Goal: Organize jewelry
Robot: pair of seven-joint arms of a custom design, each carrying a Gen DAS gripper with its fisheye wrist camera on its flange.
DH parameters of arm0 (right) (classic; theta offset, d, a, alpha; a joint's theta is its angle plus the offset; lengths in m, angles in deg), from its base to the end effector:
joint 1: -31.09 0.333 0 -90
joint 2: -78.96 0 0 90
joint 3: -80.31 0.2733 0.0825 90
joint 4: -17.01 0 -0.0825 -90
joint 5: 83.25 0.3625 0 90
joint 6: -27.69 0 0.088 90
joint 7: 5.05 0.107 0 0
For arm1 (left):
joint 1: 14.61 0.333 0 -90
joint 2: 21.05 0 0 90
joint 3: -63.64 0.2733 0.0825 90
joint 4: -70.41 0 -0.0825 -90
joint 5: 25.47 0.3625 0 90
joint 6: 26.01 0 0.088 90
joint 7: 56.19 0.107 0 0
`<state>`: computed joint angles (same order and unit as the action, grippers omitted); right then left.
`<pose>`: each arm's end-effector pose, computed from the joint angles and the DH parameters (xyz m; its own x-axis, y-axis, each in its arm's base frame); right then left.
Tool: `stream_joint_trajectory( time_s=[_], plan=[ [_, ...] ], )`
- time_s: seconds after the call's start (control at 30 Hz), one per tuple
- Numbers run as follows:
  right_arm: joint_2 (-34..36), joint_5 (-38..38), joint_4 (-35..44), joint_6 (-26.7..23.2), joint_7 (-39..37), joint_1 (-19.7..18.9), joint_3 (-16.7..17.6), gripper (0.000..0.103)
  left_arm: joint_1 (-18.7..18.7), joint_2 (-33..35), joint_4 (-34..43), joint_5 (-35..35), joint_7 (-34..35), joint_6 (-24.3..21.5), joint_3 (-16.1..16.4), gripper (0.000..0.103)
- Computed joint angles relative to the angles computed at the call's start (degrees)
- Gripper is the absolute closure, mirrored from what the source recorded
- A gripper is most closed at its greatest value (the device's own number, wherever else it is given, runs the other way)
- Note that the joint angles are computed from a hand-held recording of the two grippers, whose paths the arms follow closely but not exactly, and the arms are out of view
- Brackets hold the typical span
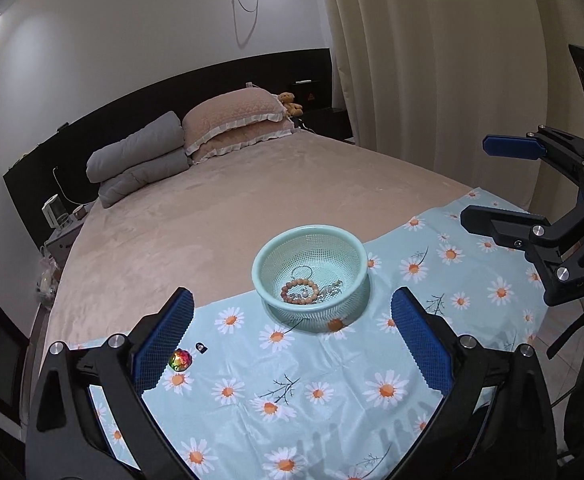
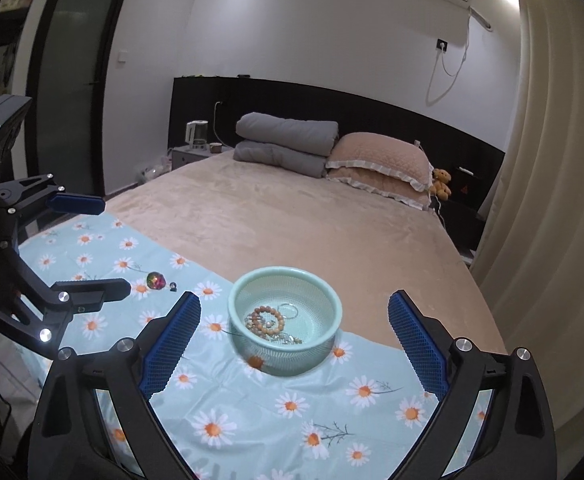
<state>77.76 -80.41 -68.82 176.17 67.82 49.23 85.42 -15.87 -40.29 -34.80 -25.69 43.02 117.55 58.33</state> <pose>0.5190 0.2228 0.7558 0.5049 -0.8350 0.2187 -0.2850 -0.4005 -0.8708 0.4774 -0.0650 0.7421 -0.1932 -0.9678 -0.1613 -0.5070 0.2392 -0.8281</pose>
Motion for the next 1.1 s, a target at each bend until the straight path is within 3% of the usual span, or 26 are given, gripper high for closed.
stream_joint_trajectory(
  time_s=[0.17, 0.4, 0.5, 0.57, 0.67, 0.8, 0.87, 0.93, 1.03, 1.1],
  plan=[
    [-8.6, -1.3, -11.1, 3.7, 1.1, 0.2, 0.4, 0.010, -1.3, -6.4, -6.7, -3.1, 0.3, 2.3, 1.1, 0.006],
    [-16.0, -3.8, -22.2, 6.0, 7.1, -0.8, 1.1, 0.009, 1.1, -13.5, -16.8, -0.5, -6.1, 7.8, -1.0, 0.006],
    [-18.7, -5.1, -27.1, 9.0, 9.9, -1.8, 1.5, 0.009, 2.9, -16.3, -21.6, 1.6, -10.7, 10.3, -2.3, 0.006],
    [-20.8, -7.0, -31.7, 13.6, 12.2, -3.0, 2.2, 0.009, 3.6, -17.7, -23.9, 2.4, -13.4, 11.0, -2.5, 0.006],
    [-23.9, -12.3, -38.9, 22.5, 16.7, -7.1, 5.3, 0.009, 5.4, -19.7, -28.0, 3.8, -18.0, 13.6, -3.4, 0.006],
    [-27.3, -19.6, -46.5, 32.2, 26.8, -18.3, 14.0, 0.008, 10.8, -22.8, -33.9, 7.4, -26.8, 18.0, -7.0, 0.006],
    [-28.0, -18.6, -49.3, 33.1, 27.6, -17.3, 13.8, 0.008, 12.8, -24.2, -36.7, 9.4, -30.3, 19.0, -8.4, 0.006],
    [-28.7, -17.5, -52.4, 35.1, 29.1, -16.4, 13.7, 0.008, 12.3, -24.9, -38.8, 10.4, -31.4, 18.7, -8.0, 0.006],
    [-28.8, -15.4, -55.6, 35.5, 28.6, -11.9, 10.8, 0.008, 11.2, -26.8, -42.6, 11.3, -32.2, 18.5, -7.2, 0.006],
    [-29.8, -14.6, -57.6, 35.6, 29.4, -12.6, 11.9, 0.008, 11.9, -28.4, -44.8, 12.1, -34.0, 18.2, -8.2, 0.006]
  ],
)
